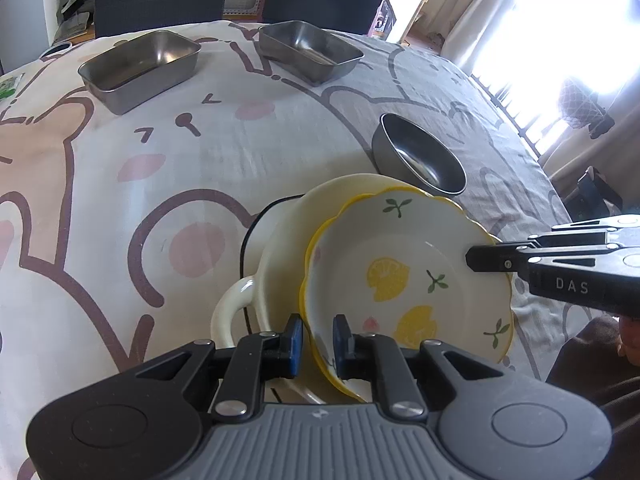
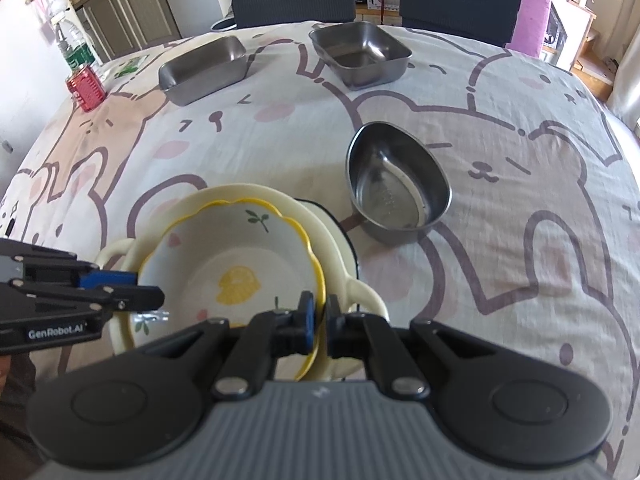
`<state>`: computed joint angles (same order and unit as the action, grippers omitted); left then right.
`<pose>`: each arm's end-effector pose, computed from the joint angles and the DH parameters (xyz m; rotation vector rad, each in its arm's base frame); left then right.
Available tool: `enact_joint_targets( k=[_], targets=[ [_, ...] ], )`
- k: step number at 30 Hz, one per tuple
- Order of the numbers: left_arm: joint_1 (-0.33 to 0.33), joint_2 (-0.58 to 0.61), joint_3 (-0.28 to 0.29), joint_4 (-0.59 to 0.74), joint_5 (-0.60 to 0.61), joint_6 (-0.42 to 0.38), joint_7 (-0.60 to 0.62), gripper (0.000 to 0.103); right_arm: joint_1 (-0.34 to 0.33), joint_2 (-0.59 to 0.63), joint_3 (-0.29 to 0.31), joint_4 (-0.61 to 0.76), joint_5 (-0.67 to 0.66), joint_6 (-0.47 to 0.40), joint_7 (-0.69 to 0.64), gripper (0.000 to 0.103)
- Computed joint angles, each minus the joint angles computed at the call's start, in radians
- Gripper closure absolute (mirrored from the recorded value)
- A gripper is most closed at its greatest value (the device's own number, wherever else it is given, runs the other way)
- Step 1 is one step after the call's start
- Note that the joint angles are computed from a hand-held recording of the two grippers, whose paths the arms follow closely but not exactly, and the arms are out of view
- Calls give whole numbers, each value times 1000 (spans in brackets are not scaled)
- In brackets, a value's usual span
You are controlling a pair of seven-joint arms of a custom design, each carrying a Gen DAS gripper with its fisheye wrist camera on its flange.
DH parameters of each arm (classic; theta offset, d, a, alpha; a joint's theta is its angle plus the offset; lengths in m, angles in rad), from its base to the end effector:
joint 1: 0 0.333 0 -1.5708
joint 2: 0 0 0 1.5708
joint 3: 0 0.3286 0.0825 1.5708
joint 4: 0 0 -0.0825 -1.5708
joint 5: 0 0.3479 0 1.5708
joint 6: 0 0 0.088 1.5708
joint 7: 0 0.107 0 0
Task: Organize plates and bowls
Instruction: 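Lower the lemon bowl into the cream bowl and open both grippers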
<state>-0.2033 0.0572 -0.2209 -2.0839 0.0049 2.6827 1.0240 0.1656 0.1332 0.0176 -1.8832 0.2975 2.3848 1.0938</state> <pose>0.5193 -0.2323 0.4924 -2.1648 1.9144 -0.7724 0.5853 0.1108 0.5045 -2.3266 1.4110 -0.2044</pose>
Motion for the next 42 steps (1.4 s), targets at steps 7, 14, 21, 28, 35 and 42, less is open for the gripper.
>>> enact_joint_targets(
  k=[7, 14, 21, 28, 35, 42],
  targets=[
    [1, -4, 0, -6, -5, 3, 10, 86, 12, 21, -1, 18, -55, -22, 15, 94],
    [2, -7, 2, -8, 0, 1, 12, 87, 7, 37, 0, 37, -35, -48, 21, 94],
    [4, -5, 4, -4, 12, 1, -4, 88, -6, 66, 1, 69, 16, -75, 26, 94],
    [4, -11, 3, -11, 13, 1, 5, 92, -9, 78, -3, 95, 20, -115, 45, 92],
    [4, -8, 4, -4, 17, -7, 10, 91, -23, 36, -2, 56, 65, -86, 16, 85],
    [4, -18, 5, -6, 20, -17, 15, 91, -19, 23, -3, 43, 55, -79, 2, 85]
  ],
)
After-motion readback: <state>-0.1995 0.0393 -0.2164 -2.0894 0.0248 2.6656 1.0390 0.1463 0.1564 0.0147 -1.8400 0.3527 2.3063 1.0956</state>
